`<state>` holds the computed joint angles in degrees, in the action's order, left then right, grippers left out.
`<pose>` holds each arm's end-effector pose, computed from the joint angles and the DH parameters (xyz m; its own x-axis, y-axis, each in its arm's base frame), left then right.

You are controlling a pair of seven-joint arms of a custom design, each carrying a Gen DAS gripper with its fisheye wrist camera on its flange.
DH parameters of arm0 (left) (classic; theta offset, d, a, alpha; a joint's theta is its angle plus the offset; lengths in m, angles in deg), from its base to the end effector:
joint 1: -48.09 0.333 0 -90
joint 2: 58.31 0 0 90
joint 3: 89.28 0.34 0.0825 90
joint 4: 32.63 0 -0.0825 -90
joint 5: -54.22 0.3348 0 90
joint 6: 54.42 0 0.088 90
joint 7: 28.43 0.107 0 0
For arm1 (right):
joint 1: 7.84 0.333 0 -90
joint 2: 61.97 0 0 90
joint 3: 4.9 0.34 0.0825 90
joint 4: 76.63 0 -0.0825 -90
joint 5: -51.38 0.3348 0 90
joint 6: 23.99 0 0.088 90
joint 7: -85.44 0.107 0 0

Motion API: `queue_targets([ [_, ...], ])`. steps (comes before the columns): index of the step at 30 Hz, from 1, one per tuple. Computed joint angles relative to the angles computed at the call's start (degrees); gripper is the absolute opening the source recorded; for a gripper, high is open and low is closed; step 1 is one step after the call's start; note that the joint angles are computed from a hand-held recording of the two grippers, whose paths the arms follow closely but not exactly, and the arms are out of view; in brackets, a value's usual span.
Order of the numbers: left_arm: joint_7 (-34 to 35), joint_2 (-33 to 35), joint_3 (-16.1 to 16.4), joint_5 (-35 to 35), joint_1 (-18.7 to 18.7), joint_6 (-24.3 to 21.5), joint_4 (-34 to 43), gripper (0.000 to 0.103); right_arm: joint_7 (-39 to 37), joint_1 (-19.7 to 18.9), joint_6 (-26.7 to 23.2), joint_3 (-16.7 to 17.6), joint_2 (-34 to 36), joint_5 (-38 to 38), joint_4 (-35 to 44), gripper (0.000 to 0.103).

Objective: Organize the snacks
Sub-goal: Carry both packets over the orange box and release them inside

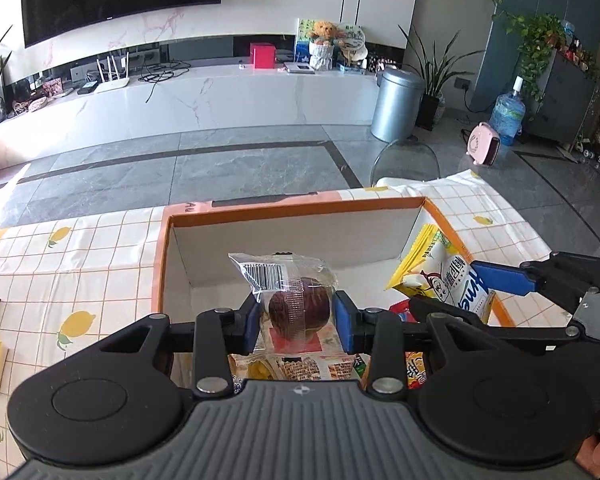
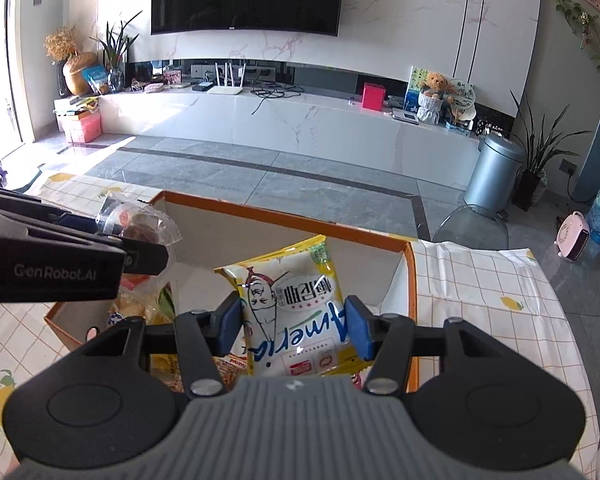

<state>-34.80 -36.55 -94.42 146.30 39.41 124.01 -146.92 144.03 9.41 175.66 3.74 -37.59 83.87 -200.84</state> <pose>0.5329 -0.2141 0.3571 -0.1609 -0.9848 0.0655 -0.7180 0.0712 -0.6924 0.5555 0.1884 0.3559 0.3027 -0.9509 0.0646 -0.6182 -0.2475 -0.7461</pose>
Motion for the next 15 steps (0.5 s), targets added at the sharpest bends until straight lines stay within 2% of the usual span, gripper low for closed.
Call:
queue_targets([
  [5,18.67,3.84,-1.91,-17.78,1.22,-1.45,0.01,0.042,-3.40,7.80,-7.03,-9.54,4.47,3.07,6.55,0.053],
  [12,34.22,7.42,-5.25,-32.72,3.67,-3.26,0.67,0.042,-2.89,13.38,-15.47,-17.84,9.29,0.15,12.94,0.053],
  [15,41.14,8.77,-7.74,-38.73,5.19,-5.15,1.38,0.042,-1.25,13.06,-19.54,-18.61,10.95,-2.55,15.55,0.053],
])
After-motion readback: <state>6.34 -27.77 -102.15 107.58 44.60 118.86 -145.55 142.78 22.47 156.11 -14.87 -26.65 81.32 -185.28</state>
